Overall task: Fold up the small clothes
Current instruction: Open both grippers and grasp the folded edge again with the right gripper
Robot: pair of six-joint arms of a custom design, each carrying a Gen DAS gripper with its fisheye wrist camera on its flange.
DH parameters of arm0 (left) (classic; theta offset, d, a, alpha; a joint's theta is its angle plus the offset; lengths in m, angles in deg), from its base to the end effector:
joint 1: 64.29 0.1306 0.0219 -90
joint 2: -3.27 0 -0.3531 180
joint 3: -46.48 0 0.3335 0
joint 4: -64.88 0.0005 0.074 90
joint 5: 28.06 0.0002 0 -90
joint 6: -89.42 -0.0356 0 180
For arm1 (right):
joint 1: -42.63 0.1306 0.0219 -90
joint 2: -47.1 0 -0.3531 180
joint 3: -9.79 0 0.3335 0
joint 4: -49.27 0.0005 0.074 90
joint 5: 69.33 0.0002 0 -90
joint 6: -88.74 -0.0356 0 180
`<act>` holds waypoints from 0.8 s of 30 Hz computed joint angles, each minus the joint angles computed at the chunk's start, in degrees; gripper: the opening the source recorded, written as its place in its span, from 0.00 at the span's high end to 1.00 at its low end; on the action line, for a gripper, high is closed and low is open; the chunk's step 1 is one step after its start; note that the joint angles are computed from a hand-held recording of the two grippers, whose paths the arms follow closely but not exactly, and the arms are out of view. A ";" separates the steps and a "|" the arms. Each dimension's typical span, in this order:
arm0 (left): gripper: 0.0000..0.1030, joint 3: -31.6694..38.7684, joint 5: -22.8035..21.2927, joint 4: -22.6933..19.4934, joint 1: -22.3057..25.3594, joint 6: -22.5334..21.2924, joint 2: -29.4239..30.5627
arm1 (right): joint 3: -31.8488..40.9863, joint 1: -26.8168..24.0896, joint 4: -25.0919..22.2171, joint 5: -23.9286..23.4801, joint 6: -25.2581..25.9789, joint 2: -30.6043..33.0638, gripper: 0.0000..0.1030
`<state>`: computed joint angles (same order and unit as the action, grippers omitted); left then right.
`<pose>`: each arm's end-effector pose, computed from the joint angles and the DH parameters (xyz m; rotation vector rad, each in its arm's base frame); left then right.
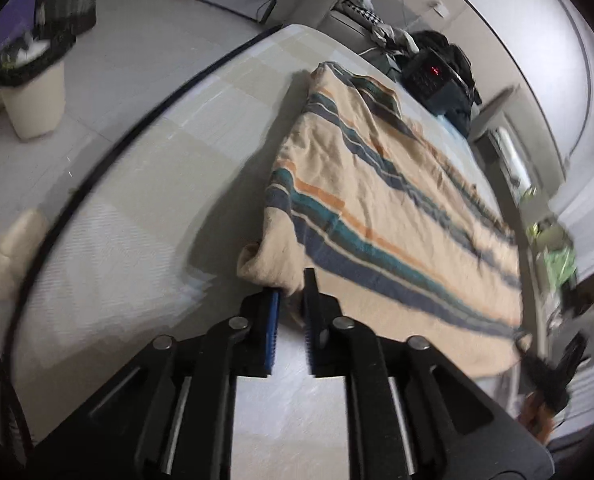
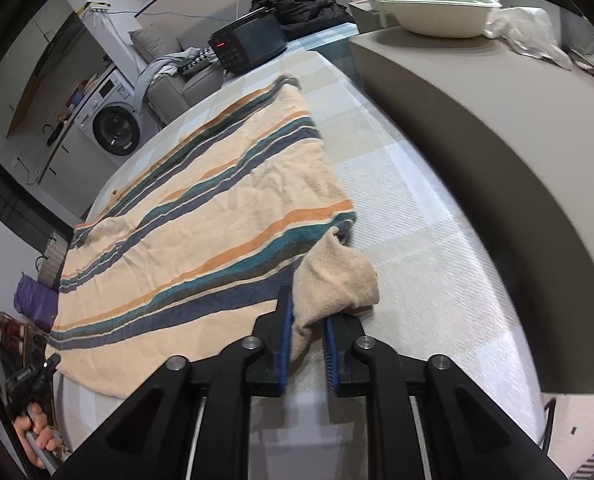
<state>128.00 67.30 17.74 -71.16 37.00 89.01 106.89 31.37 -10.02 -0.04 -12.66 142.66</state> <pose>0.3931 -0.0512 0.3726 -0.6264 2.4369 -0.4426 0.4403 -0.0753 0.4001 0.3679 2.5197 0.4655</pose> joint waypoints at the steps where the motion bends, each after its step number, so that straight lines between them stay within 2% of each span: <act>1: 0.88 0.09 -1.09 -0.56 -0.28 -1.00 -0.61 | 0.06 -0.21 -0.46 0.10 -0.10 -0.20 0.80; 3: 0.84 0.13 -3.47 -1.32 -0.45 -3.14 -2.09 | -0.39 -0.72 0.26 0.32 -0.24 -1.25 0.76; 5: 0.76 1.52 -4.99 -2.64 -0.15 -4.13 -2.38 | -0.67 -0.55 1.45 2.61 -0.44 -2.50 0.73; 7: 0.75 3.46 -6.28 -3.12 0.39 -4.94 -2.25 | 0.28 0.30 2.29 4.91 -0.57 -3.15 0.72; 9: 0.65 6.49 -5.99 -3.37 1.64 -6.46 -0.95 | 2.19 1.45 2.99 5.44 -0.40 -3.04 0.60; 11: 0.42 10.64 -5.01 -3.32 2.37 -8.32 1.63 | 4.59 2.72 4.11 4.10 -0.54 -2.18 0.54; 12: 0.39 12.60 -4.70 -3.01 2.88 -9.24 2.98 | 6.42 3.56 4.13 3.90 -0.75 -1.13 0.52; 13: 0.33 14.82 -4.43 -2.44 2.99 -10.18 4.72 | 8.93 4.52 3.90 3.75 -1.19 0.49 0.49; 15: 0.29 20.93 -3.09 -2.39 3.30 -12.43 9.91 | 12.90 5.66 4.15 2.45 -2.44 3.27 0.36; 16: 0.22 23.89 -1.94 -3.39 3.45 -13.29 12.41 | 15.54 6.38 4.25 1.83 -3.81 5.29 0.36; 17: 0.21 27.92 -0.85 -5.19 3.57 -13.99 15.62 | 17.29 7.04 4.38 1.26 -4.65 6.70 0.36; 20: 0.18 38.25 1.47 -8.39 4.19 -14.56 24.30 | 25.06 8.23 2.41 -0.49 -6.25 12.69 0.36; 24: 0.18 50.06 2.71 -13.22 4.96 -14.17 33.75 | 38.29 8.30 -1.57 1.48 -8.05 22.50 0.32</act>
